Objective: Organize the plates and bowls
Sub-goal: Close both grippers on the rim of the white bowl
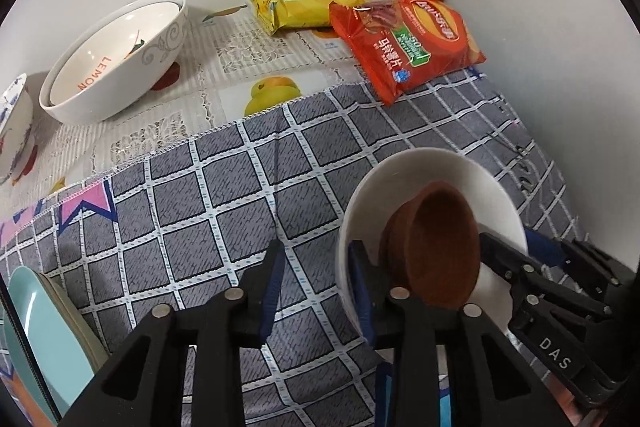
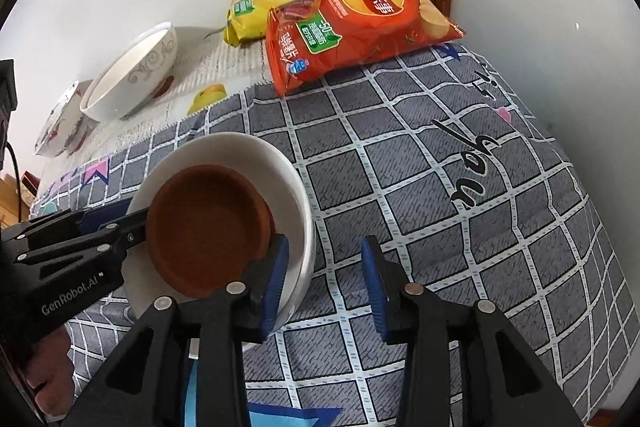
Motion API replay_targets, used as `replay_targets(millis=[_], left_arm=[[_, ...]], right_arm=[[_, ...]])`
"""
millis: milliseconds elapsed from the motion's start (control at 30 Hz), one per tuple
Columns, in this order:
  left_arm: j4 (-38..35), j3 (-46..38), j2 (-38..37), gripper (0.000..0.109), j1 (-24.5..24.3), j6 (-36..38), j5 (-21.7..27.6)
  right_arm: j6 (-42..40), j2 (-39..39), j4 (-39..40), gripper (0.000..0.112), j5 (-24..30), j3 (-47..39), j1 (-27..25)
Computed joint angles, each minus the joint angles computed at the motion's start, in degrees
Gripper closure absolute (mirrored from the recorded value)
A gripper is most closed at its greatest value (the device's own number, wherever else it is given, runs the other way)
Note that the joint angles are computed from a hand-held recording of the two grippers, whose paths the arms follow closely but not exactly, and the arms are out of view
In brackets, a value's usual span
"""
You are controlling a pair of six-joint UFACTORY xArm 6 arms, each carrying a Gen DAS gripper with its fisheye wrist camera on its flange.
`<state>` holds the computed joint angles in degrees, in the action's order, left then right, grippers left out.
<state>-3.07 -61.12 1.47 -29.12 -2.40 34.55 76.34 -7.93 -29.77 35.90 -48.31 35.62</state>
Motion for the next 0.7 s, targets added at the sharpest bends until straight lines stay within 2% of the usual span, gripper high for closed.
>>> replay_targets(millis=[167,233,333,500,633,700], left_arm=[[4.15,-0.33,0.25,0.068,-0.43,-2.56,1.31],[5.36,-0.23,0.09,0.065,-0.47,-3.69,1.72],[7.77,-0.14,-0.16,0.060,-0.66,-5.42,2.27],[5.24,-0.31,-0.23,0.059,-0.67,-3.54,3.14],[0.88,-0.31,-0.09,0.061,-0.15,-1.57,3.19],[1.92,0.44,-0.42,0.061,-0.29,-2.48,1.87]], right_arm=[[-2.71,0.60,1.42,0.064,3.02,-1.43,0.31],[-2.52,0.60,2.36,0.056,4.32,-1.72,0.34],[-1.16,-0.26,1.09,0.053,3.26,-0.51,0.16],[-1.80,-0.89,1.84,0.052,-0.18,1.13,-0.79],[-4.57,-0.21,1.84,0.051,0.60,0.18,-0.92],[-5.43,0.27,2.92,0.051,1.15,-0.44,-0.98]])
